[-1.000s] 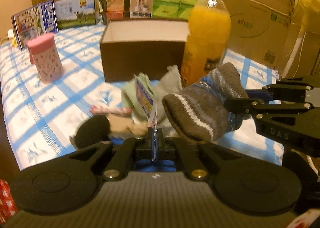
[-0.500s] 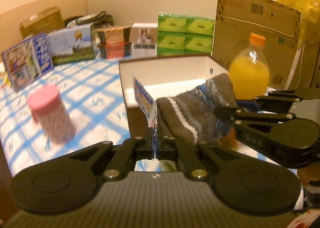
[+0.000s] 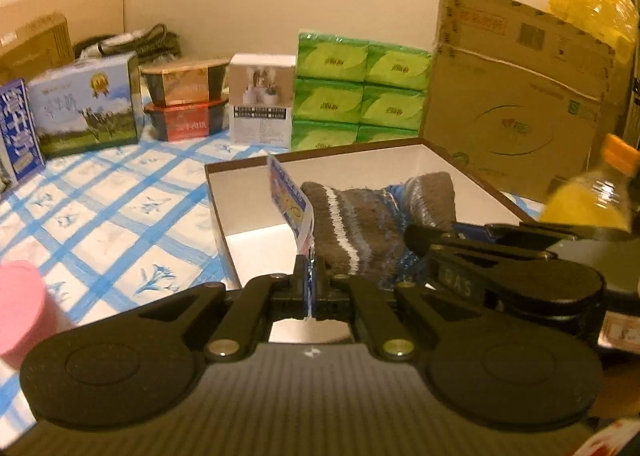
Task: Organize soft objects
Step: 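Carry the sock and packet into the brown box and open both tools, then move both open tools back toward the blue towel on the pile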
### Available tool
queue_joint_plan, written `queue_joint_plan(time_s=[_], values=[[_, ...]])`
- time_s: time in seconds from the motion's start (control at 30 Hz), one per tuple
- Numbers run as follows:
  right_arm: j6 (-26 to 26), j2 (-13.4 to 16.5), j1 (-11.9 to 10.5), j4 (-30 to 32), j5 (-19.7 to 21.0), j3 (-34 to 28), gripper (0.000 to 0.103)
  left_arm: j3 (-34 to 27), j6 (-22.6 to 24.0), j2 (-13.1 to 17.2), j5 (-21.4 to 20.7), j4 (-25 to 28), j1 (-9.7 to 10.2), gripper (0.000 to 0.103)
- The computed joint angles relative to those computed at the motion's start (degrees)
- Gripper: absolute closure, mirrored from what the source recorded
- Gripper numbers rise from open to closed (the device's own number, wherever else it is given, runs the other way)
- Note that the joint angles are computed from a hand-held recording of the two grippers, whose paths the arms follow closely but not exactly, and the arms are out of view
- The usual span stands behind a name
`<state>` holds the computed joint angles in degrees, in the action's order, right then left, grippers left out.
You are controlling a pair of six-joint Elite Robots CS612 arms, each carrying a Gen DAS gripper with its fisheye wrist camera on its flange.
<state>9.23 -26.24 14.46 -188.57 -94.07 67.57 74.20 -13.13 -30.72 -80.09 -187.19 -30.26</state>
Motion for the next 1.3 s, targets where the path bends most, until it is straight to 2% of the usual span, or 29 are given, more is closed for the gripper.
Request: queue_joint_plan(time_s=[0.2,0.27,0.33,0.47,0.57,0.77,0.97,1.13,1.3], values=[[-0.66,3.5,0.59,3.25,-3.5,-6.03,0.083,-6.42,-1.12,3.92,-4.65,4.54,1.88,0.102],[-1.46,4.08,0.64,3.47,-4.02,-6.92,0.068,-7.86,-0.92,4.92,-6.04,5.02,2.29,0.097],[-2.48,4.42,0.65,2.29,-4.12,-6.87,0.058,-8.75,-1.41,5.53,-6.76,5.71,2.56,0.093],[-4.67,4.43,0.69,-0.02,-4.54,-5.76,0.056,-8.96,-1.37,5.95,-6.6,5.72,2.57,0.087],[-5.58,4.08,0.74,-0.49,-4.01,-4.89,0.055,-8.07,-1.78,5.59,-6.27,5.31,2.46,0.087],[-6.78,2.48,0.73,-2.7,-2.33,-2.0,0.054,-5.35,-2.26,3.98,-5.21,3.85,2.12,0.087],[-7.64,-0.43,0.55,-6.19,0.63,2.56,0.054,-0.25,-2.61,0.63,-2.57,1.13,1.07,0.087],[-7.6,-3.75,0.09,-9.43,4.83,7.81,0.052,5.18,-4.26,-3.21,0.91,-0.9,-0.22,0.087],[-6.87,-7.69,-1.21,-12.51,11.05,14.22,0.05,10.86,-6.72,-7.42,4.88,-2.39,-1.96,0.086]])
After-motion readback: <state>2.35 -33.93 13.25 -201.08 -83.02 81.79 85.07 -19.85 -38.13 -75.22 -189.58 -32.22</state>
